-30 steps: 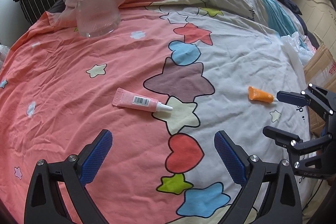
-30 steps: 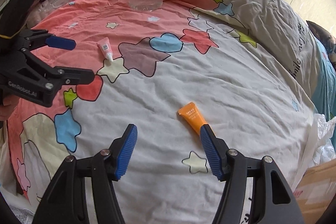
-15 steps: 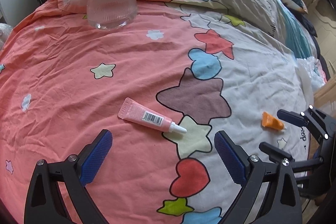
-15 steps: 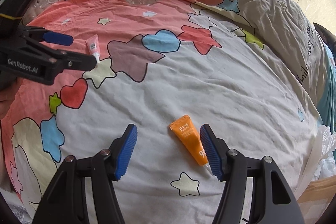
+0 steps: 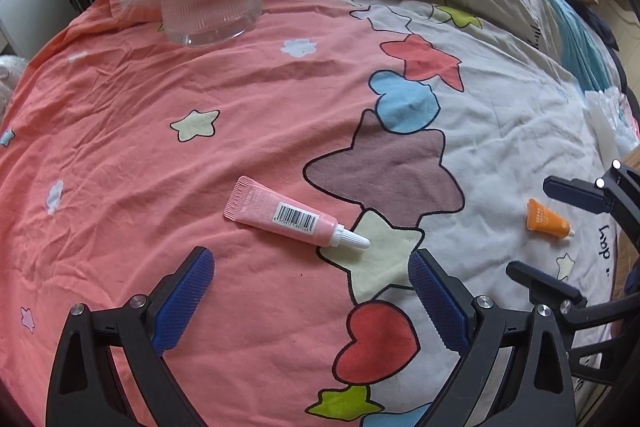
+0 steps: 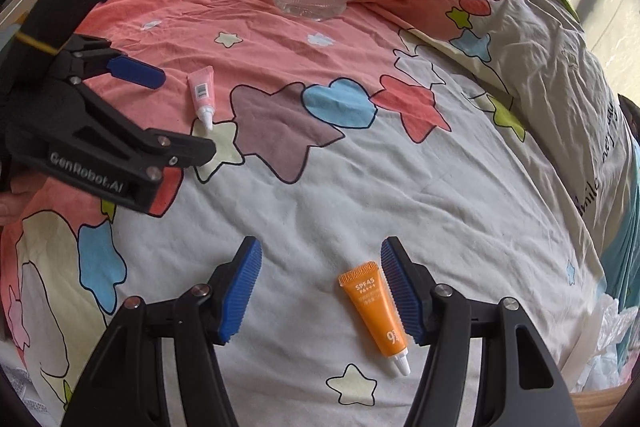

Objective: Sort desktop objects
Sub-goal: 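Close the left tool on the pink tube while the right tool straddles the orange tube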

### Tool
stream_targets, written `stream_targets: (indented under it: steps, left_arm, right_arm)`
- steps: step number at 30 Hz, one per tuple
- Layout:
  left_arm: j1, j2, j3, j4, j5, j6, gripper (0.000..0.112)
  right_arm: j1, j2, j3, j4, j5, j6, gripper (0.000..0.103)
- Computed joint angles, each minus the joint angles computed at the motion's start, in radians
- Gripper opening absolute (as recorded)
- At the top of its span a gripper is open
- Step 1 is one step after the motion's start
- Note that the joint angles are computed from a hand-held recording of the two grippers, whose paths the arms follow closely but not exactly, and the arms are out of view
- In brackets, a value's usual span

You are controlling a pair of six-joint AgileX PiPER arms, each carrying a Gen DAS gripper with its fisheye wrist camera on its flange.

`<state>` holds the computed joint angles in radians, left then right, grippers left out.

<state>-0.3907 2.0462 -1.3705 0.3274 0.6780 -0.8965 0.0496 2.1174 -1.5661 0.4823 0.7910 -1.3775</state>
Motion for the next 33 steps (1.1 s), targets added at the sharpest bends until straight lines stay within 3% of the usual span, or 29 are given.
stream_targets:
  steps: [3, 7, 23, 26, 27, 28, 29, 30, 31, 33]
  left_arm:
    - [-0.004, 0.006, -0.003, 0.016, 0.003, -0.013, 0.100]
    - [-0.019, 0.026, -0.023, 0.035, 0.026, -0.015, 0.100]
    - [-0.001, 0.069, -0.073, 0.081, 0.050, -0.142, 0.100]
    - [0.008, 0.042, -0.029, 0.095, 0.024, -0.130, 0.087]
    - [0.007, 0.033, -0.018, 0.108, 0.023, -0.132, 0.075]
    - [0.007, 0.022, -0.007, 0.122, 0.024, -0.144, 0.056]
    - [0.012, 0.009, 0.005, 0.126, 0.024, -0.153, 0.046]
    - [0.022, -0.003, 0.016, 0.114, 0.018, -0.140, 0.026]
    - [0.032, -0.014, 0.027, 0.100, 0.011, -0.125, 0.018]
    - [0.050, -0.030, 0.048, 0.071, -0.016, -0.092, 0.015]
  right_arm:
    - [0.003, 0.017, -0.029, 0.006, 0.017, -0.020, 0.059]
    - [-0.003, 0.078, -0.125, 0.029, 0.102, 0.003, 0.059]
    - [-0.015, 0.090, -0.142, 0.029, 0.139, 0.008, 0.059]
    - [-0.015, 0.085, -0.133, 0.030, 0.138, 0.001, 0.059]
    - [-0.014, 0.085, -0.130, 0.027, 0.137, 0.001, 0.059]
    - [-0.012, 0.085, -0.128, 0.025, 0.134, 0.001, 0.059]
    - [-0.011, 0.084, -0.125, 0.022, 0.131, 0.001, 0.059]
    - [-0.010, 0.084, -0.123, 0.020, 0.129, 0.002, 0.059]
    - [-0.009, 0.084, -0.122, 0.017, 0.126, 0.003, 0.059]
    - [-0.008, 0.084, -0.119, 0.009, 0.125, 0.003, 0.059]
